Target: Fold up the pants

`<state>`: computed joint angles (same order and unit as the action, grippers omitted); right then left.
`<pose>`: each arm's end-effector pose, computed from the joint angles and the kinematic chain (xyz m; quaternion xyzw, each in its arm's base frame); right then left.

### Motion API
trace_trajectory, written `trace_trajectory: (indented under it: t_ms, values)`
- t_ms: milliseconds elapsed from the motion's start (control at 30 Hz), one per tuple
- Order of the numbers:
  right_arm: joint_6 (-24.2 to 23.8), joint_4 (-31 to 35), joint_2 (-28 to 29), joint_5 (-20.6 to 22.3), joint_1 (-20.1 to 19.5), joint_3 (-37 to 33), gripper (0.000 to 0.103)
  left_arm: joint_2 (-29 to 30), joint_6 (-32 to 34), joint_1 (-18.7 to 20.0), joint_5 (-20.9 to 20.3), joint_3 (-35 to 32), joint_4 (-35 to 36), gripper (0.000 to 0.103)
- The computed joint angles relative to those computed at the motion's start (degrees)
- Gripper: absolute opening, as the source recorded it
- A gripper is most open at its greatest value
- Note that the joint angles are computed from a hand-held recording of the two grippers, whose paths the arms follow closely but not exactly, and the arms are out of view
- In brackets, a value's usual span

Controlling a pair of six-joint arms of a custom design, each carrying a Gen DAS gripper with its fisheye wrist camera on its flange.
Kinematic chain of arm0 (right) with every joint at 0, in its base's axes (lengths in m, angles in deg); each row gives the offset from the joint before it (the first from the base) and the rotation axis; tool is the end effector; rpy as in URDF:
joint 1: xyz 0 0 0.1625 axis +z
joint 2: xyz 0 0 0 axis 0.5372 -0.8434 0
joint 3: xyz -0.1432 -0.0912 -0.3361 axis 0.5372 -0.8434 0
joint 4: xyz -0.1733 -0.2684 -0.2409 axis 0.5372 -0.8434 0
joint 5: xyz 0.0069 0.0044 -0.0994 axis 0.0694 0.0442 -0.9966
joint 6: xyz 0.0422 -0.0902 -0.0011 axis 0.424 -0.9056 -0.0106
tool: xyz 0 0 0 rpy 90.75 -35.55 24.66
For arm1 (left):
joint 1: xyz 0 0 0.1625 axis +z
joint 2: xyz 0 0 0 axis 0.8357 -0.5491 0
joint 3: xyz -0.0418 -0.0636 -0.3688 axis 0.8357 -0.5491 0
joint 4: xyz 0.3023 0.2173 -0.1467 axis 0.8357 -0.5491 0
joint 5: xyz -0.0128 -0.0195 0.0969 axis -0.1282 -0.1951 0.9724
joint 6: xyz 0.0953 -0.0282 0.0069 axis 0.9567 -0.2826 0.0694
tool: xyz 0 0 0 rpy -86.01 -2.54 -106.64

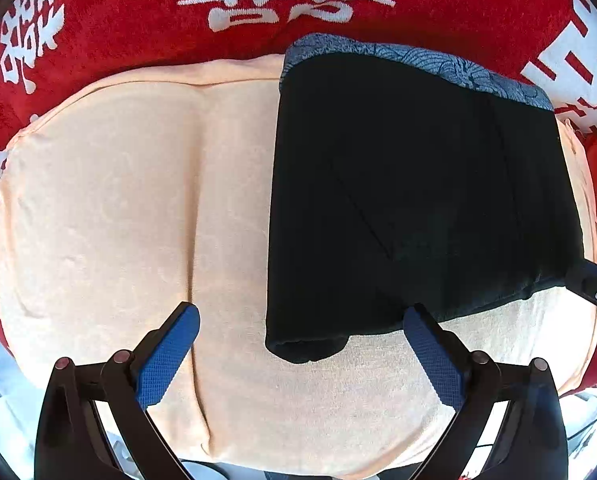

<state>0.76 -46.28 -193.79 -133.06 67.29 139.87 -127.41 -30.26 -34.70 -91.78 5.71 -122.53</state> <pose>0.1129 -0.2116 0.4702 -0.1946 -0.9309 0.1507 0.2698 -0.4691 -0.3619 0.0909 0.2249 0.9069 0.0755 0.3483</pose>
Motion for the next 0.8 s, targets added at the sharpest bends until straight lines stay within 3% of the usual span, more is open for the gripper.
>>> trace_trajectory:
  t_ms: [600, 800]
  values:
    - [-2.78, -3.4, -3.64, 2.18, -2.77, 1.45, 0.085, -0.25, 2.91, 1.63, -0.51, 0.48, -7.46, 0.102]
    - [-7.6, -7.28, -7.36, 7.1, -8.17, 1.23, 0.085, 1.23, 4.89, 2.25, 0.53, -1.5, -7.83, 0.102]
